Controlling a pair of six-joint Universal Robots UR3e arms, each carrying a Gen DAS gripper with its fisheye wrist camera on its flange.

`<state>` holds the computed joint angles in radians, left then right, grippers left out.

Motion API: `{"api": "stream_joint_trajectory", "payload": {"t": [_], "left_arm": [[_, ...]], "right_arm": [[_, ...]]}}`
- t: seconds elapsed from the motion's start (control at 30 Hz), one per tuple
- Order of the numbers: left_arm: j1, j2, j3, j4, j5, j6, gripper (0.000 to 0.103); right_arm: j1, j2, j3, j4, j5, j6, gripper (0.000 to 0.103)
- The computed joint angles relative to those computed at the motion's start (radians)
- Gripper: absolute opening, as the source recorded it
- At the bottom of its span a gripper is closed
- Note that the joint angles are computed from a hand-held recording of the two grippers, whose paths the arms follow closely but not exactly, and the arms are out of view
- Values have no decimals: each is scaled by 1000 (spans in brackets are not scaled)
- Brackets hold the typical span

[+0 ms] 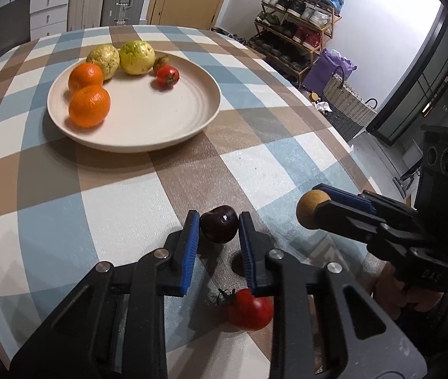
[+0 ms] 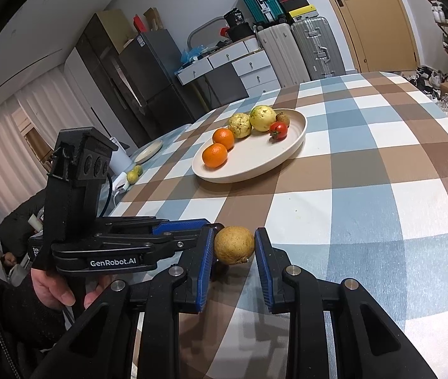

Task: Organize fruits
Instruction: 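Carry the brown fruit and plum onto the plate and open both tools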

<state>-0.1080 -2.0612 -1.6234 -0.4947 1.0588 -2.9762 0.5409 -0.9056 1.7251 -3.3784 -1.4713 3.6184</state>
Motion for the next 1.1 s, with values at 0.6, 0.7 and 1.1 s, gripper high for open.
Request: {"api": "stream_joint_trajectory", "payload": {"t": [0.6,0.7,1.1], "left_arm": [[53,-47,203,-89,-42,-19,22],[57,-80,277,-116,-42,-30,22],[60,-376,851,-360,4,-107,22]], "right_arm": [[-95,27,-169,109,84,-58,27],[-112,52,-248,158,100,-79,27],[-196,305,-811,479,236,-89,27]]}}
